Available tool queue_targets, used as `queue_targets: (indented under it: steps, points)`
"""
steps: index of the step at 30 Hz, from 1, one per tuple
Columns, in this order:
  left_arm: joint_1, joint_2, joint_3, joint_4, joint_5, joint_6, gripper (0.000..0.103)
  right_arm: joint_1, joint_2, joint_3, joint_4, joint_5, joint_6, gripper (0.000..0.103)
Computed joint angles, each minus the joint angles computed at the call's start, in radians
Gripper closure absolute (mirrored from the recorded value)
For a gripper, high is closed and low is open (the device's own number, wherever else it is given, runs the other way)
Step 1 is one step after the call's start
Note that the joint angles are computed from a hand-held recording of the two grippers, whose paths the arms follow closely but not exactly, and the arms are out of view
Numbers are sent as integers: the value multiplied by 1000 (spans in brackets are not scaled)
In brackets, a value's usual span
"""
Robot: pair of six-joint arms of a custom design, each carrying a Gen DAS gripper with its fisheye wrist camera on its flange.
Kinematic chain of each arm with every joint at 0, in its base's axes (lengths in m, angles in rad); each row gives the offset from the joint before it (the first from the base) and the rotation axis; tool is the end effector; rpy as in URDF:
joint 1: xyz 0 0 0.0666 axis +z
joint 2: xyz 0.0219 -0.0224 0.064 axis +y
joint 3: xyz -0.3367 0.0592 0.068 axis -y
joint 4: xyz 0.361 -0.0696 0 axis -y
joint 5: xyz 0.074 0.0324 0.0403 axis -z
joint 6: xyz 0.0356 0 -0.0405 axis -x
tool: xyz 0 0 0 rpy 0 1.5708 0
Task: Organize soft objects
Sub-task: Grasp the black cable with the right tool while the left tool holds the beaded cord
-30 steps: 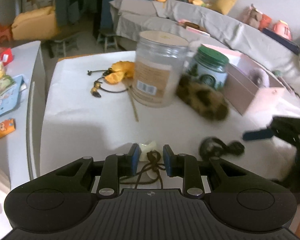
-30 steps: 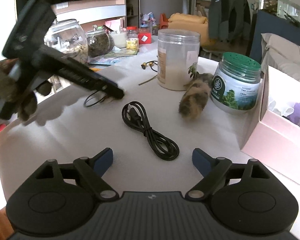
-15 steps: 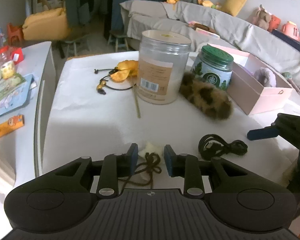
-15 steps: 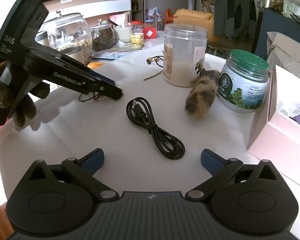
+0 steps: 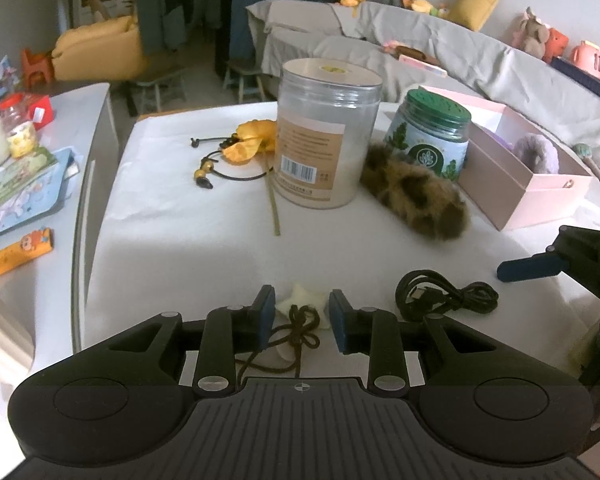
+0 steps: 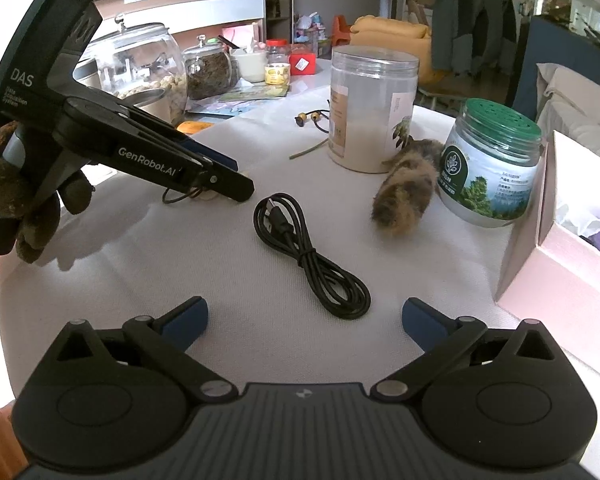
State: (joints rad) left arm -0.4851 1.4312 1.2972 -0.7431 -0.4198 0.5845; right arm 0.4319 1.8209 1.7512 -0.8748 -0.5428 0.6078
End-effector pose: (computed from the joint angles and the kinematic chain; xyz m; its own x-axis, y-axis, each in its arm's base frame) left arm 0.4207 -0.2058 0.3432 -0.6750 -0.2138 -0.7062 -0.2125 0.9729 -0.0914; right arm 0.5304 0.2643 0.3301 -0.2423 -0.6501 -0.7202 -0.9401 0.3407 0.0088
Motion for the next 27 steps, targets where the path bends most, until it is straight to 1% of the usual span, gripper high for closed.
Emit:
queue_targets:
  steps: [6,11,13,14,15,17,20,22,23,24,25,26,27]
  points:
    - [-6,-3,-10,11,-15,13,70,0,7,12,-9,1,5,0]
    - [-19,-6,-9,-5,-31,9,70,-1,1,0,2,-3,0,0]
    - [-21,-13,-16,-2,-29,2,70,-5,9,15,-20,-16,19,0]
    - [-21,-17,-21,0,-26,1,70,-6,16,29,-39,-22,35,1]
    - [-22,-21,-24,-1,-23,3,70,-6,19,37,-50,-27,46,6]
    - [-25,-28,-30,-3,-19,8,70,-1,12,32,-29,-26,43,10]
    - [-38,-38,-40,-6,-26,11,70,10,-3,13,55,-4,-1,12]
    - [-46,-47,-50,-3,-30,19,70,15,18,52,46,-5,-33,16]
    - [-50,-50,-54,-2,-32,24,70,18,34,80,25,-6,-38,23]
    - [-54,-54,-58,0,-32,29,70,23,51,108,3,-4,-39,32]
    - [-57,-58,-63,2,-33,35,72,28,67,133,-21,6,-35,38]
    - [-61,-62,-67,3,-36,39,72,32,79,152,-45,16,-29,54]
    - [-65,-65,-70,1,-37,44,72,36,91,175,-79,29,-24,65]
